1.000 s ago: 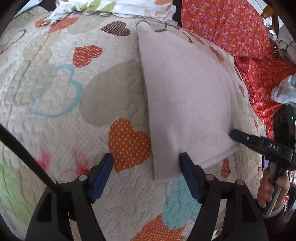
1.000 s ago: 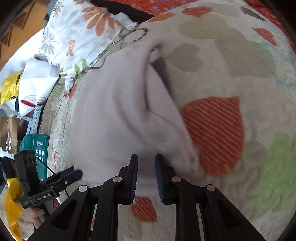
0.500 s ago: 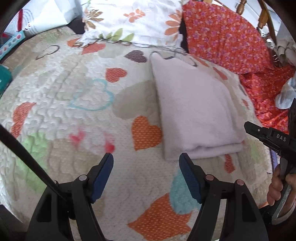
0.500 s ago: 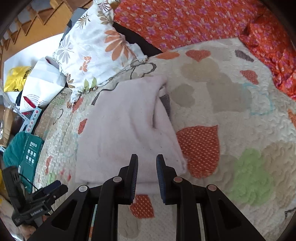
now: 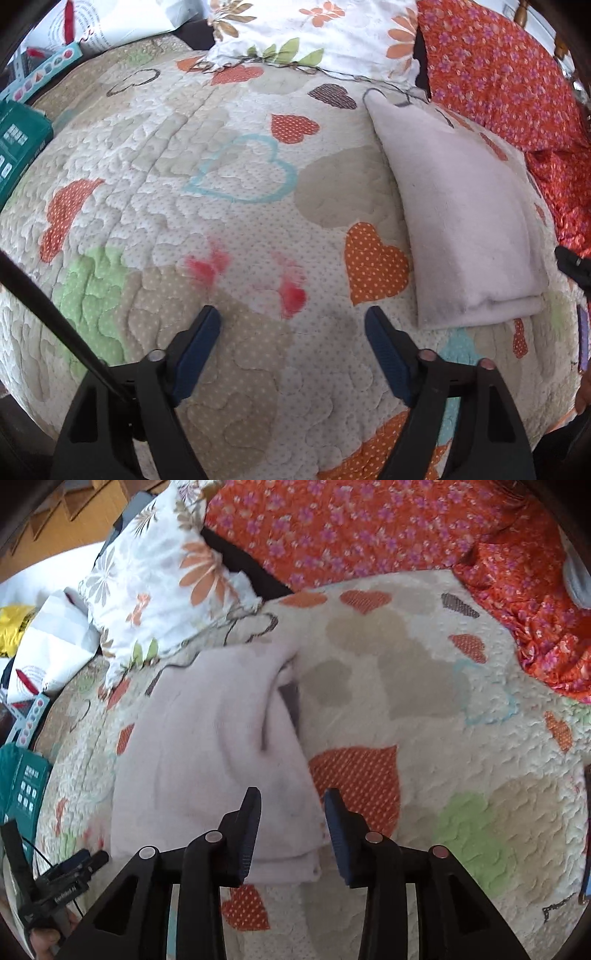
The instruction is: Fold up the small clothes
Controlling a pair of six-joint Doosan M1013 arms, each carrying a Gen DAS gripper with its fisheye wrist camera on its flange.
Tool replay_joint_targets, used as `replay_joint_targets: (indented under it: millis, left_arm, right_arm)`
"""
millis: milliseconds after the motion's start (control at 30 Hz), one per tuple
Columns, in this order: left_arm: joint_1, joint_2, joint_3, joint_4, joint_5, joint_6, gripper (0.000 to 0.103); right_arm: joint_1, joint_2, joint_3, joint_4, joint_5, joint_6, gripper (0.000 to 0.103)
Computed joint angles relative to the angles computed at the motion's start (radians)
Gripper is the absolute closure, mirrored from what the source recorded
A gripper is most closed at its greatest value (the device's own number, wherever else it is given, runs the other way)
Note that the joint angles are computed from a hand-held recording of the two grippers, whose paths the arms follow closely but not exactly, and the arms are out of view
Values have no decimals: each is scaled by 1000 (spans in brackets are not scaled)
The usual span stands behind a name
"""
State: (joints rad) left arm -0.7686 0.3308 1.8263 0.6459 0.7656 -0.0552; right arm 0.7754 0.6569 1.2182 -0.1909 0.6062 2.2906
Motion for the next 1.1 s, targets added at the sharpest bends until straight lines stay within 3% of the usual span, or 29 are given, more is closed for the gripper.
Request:
replay_joint_targets:
  millis: [100, 233, 433, 767, 1100]
  left_arm:
    - [-8, 22, -22, 6, 33, 34, 8]
    - [-28, 58, -55, 34, 110, 73, 2]
    - [-29, 56, -47, 48, 101, 50, 0]
    - [-33, 61, -53, 48, 118, 36, 0]
    - [-37, 65, -58, 50, 134, 35, 0]
  right_arm:
    - [-1, 8, -10, 22, 6, -22, 64]
    - [5, 37, -45, 64, 54, -88, 64]
    - [18, 77, -103, 46, 162, -129, 63]
    - [33, 40, -65, -70, 102, -55, 54]
    - [52, 55, -83, -117, 108, -88, 54]
